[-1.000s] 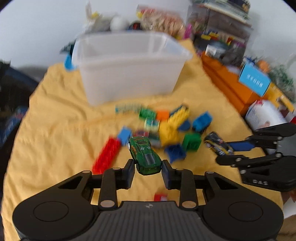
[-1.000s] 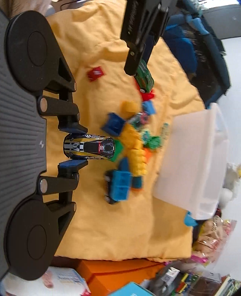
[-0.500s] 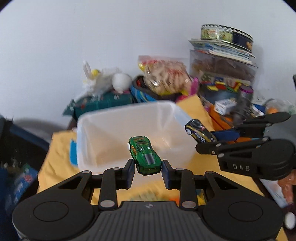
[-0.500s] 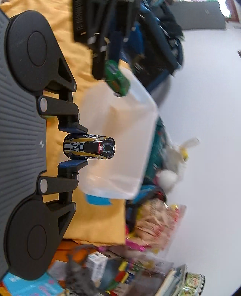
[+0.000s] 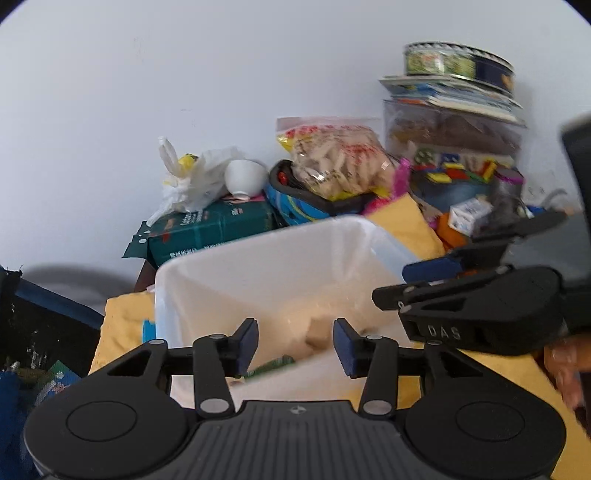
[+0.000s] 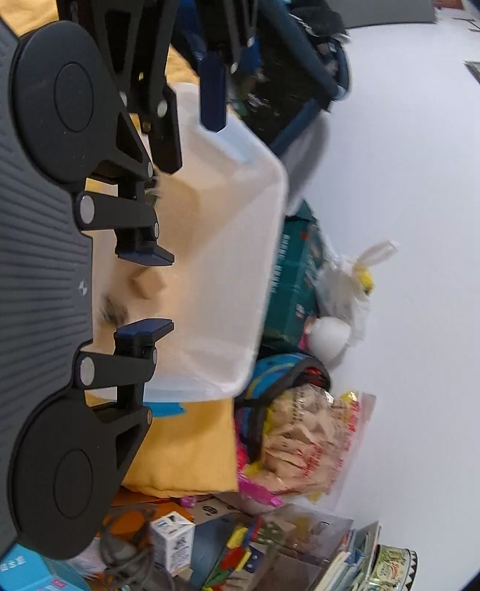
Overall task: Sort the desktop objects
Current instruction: 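Carry both cars over the white bin and open both grippers, then move both open grippers back over the toy pile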
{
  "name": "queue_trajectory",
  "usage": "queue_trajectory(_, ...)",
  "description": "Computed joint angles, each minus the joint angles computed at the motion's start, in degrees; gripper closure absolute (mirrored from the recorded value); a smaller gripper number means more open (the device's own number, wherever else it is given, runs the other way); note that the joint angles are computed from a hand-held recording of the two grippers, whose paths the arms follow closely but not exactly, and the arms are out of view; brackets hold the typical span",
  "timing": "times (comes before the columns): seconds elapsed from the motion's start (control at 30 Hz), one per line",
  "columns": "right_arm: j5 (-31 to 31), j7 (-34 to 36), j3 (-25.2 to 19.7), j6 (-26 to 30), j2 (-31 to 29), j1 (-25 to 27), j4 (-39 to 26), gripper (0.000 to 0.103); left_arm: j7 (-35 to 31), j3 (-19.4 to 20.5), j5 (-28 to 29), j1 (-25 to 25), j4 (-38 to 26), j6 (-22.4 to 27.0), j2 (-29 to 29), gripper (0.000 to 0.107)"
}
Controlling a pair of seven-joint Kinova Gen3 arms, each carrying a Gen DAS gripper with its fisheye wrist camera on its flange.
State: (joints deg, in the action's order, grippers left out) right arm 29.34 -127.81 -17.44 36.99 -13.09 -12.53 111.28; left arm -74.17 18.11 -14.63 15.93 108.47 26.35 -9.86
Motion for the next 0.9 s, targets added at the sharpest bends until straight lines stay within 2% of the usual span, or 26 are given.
queue_trajectory(0.07, -0.1, 0.1, -0.5, 0.1, -1.6, -0.3, 1.7, 0.068, -0.9, -0.1, 0.2, 0.6, 1.9, 0.9, -2.3, 0.044)
queue_trajectory(0.17, -5.1, 3.6, 1.4, -1.0, -5.2, -2.0, 4.1, 0.067, -4.0, -1.8, 3.5, 2.1, 5.8, 1.8, -6.6, 0.036)
queue_trajectory(0.3, -8.6, 7.4, -1.0, 1.1, -10.0, -1.8, 8.4, 0.062, -1.7, 1.2, 5.8, -0.6, 8.8, 7.5, -10.6, 0.036)
queue_trajectory(0.37, -10.9, 8.9, -2.1, 3.2, -12.0, -2.1, 10.7, 0.062, -1.7, 0.5, 8.3, 0.3, 10.8, 9.3, -12.4, 0.036)
queue_trajectory(0.5, -18.6, 12.7, -0.4, 6.0, -14.6, -4.4, 14.7, 0.061, 0.9, 1.3, 13.0, 0.7, 13.6, 13.7, -15.1, 0.036)
queue_trajectory(0.6, -20.9, 14.4, -1.8, 7.8, -15.6, -4.6, 17.0, 0.062, -2.7, -3.5, 18.5, 4.9, 15.3, 15.4, -14.9, 0.036)
queue_trajectory(0.63, -21.6, 14.8, -2.3, 8.3, -16.0, -4.7, 17.6, 0.062, -3.6, -3.8, 19.4, 5.4, 15.6, 16.1, -14.6, 0.036)
queue_trajectory(0.7, -24.4, 15.7, -1.7, 9.4, -16.5, -5.9, 18.4, 0.067, -3.1, -1.8, 19.2, 4.4, 16.2, 16.6, -14.9, 0.036)
queue_trajectory(0.77, -27.3, 16.6, -1.0, 9.9, -16.7, -7.0, 19.2, 0.070, -4.2, -2.1, 20.2, 5.1, 16.4, 16.5, -14.9, 0.036)
queue_trajectory(0.9, -27.0, 16.2, -5.1, 9.2, -17.0, -6.2, 19.8, 0.070, -5.3, 0.0, 20.5, 5.7, 16.5, 16.2, -15.3, 0.036)
